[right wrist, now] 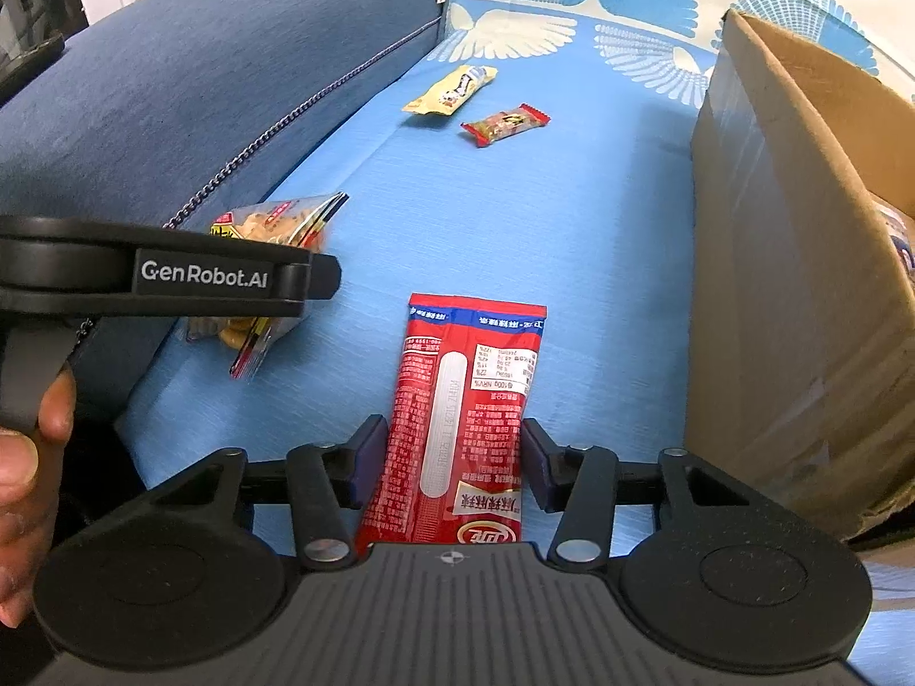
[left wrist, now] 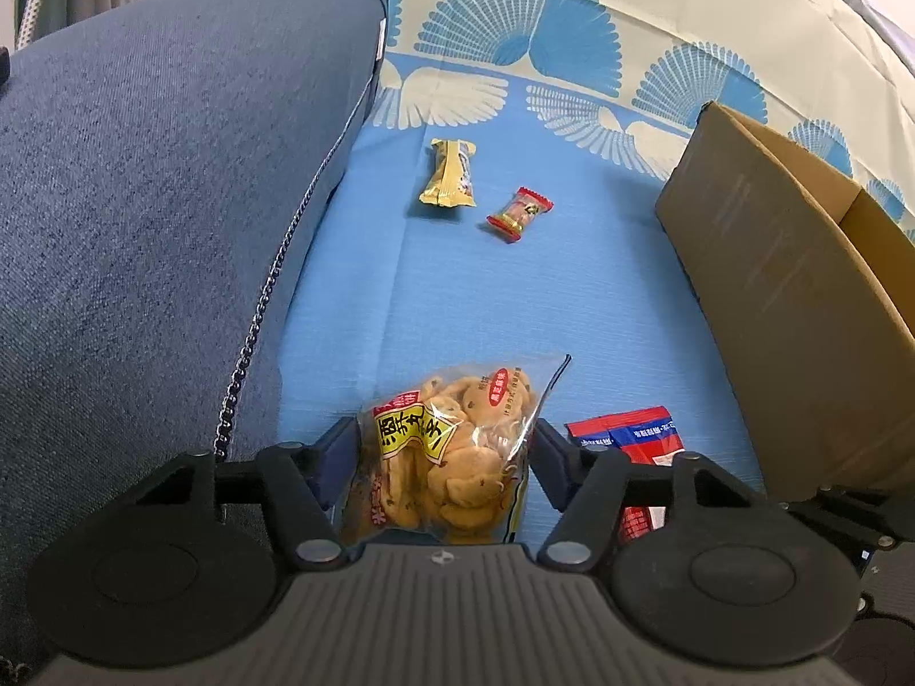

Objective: Organize snacks
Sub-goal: 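Hold the red wafer pack with the right tool while the left tool lifts the cookie bag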

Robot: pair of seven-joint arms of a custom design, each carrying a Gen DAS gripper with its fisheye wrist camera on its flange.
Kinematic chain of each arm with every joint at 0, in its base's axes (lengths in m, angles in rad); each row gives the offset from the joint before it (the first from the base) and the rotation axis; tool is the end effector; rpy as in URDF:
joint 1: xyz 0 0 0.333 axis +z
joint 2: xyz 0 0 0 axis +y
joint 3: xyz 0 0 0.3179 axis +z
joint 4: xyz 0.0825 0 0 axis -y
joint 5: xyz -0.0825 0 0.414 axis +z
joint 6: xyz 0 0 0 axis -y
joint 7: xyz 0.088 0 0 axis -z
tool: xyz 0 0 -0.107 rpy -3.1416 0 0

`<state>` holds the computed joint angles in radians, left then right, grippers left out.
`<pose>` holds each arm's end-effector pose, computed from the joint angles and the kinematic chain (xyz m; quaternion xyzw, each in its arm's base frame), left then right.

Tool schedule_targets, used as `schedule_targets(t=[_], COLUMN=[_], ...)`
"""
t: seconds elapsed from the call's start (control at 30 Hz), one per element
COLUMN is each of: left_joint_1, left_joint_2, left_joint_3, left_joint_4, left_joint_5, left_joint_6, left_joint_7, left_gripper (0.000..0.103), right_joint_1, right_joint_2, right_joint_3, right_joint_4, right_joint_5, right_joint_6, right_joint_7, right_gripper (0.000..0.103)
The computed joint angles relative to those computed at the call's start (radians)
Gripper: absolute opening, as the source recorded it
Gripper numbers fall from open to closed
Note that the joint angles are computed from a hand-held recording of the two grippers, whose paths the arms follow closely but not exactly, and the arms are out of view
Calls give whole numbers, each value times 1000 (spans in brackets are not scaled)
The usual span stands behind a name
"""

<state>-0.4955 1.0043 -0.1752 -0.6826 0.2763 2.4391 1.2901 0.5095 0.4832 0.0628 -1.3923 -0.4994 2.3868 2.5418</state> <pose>0.7330 -0.4686 0.4547 -0.5161 0.7703 -0.3300 0.1773 0.6548 0.4048 0.4819 -0.6239 0.7151 -0.1999 0.2439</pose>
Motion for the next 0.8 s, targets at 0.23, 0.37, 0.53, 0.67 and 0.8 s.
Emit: schedule_targets(t=[0.23,0.37,0.53,0.67,0.8], left_joint_1=[21,42,53,58,64], left_joint_2=[-90,-118,-140,-147,-158], left_joint_3=[-4,-27,-34,-39,-43], left_joint_4=[-168,-223,-268,-282,-301], left_joint_5=[35,39,49,56,61], left_joint_6=[127,174,215,230,243], left_joint_7=[-45,-54,-74,-80,-84], left_gripper=[61,61,61,61,61], right_joint_1=[7,16,33,43,47], right_joint_2=[-22,-45,-60,-70,-71], right_joint_3=[-13,-21,-32,-36,-37], right_joint_4=[-29,-54,-65,-76,-75], right_joint_5=[-29,-73,-148,-205,-240], right_joint_6=[21,37,29,29,29], right_joint_7=[54,95,135,153,163], right_gripper=[49,49,49,49,49])
